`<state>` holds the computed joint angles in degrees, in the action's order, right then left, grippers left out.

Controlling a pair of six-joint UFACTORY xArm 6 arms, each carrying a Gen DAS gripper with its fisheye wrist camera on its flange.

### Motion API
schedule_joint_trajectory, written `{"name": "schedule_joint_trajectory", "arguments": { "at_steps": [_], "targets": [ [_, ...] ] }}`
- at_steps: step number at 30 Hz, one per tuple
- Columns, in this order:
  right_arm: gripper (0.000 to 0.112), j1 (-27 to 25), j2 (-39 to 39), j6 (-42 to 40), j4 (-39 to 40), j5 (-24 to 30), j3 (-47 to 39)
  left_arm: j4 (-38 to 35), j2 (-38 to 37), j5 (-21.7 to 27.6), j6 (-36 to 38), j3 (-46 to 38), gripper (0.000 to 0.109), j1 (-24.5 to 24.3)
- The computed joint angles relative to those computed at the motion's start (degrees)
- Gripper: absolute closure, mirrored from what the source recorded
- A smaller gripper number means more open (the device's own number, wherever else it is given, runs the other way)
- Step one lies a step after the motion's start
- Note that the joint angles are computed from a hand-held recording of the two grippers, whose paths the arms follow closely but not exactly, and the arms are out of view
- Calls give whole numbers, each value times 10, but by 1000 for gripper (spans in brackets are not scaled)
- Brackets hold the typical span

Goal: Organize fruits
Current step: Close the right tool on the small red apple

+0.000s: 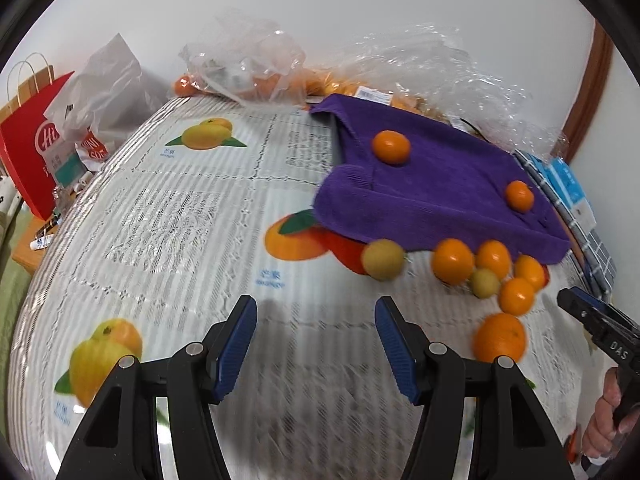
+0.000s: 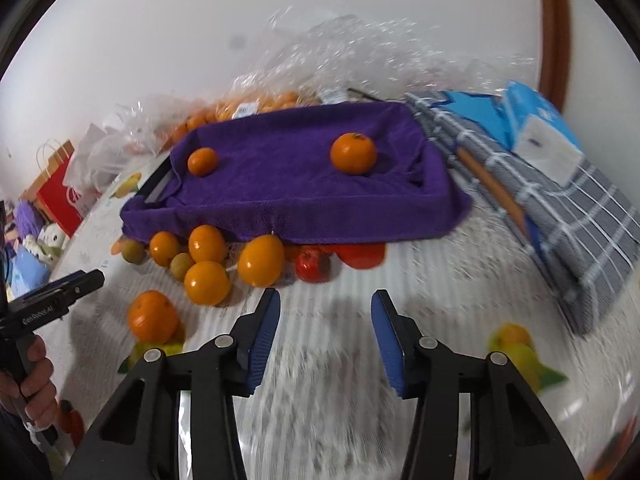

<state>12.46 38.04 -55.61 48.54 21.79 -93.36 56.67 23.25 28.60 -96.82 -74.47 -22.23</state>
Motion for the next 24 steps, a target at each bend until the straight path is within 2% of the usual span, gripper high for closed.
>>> {"name": "schedule_joint_trajectory", "arguments": {
  "at_steps": [4, 5, 7, 11, 14, 19, 24],
  "targets": [
    [75, 4, 55, 68, -87, 18, -65, 35, 5, -15, -30, 1, 49, 8],
    [75, 7, 58, 60, -82, 7, -68, 38, 6, -23, -29, 1, 49, 10],
    [75, 6, 66, 59, -90, 18, -83, 20, 12, -15, -3, -9, 46, 8],
    [76, 12, 75, 65, -115, 1, -91, 0, 22, -4, 37, -24, 46, 2],
    [88, 11, 75, 41, -99, 10, -93, 2, 29, -18, 48, -32, 46, 2],
    [88, -3, 77, -2, -33, 46, -108, 11, 51, -29, 43, -66, 49, 6],
    [88, -13, 71, -18, -3, 38, -102, -43, 85, -11, 109, -114, 57, 3]
  ]
}}
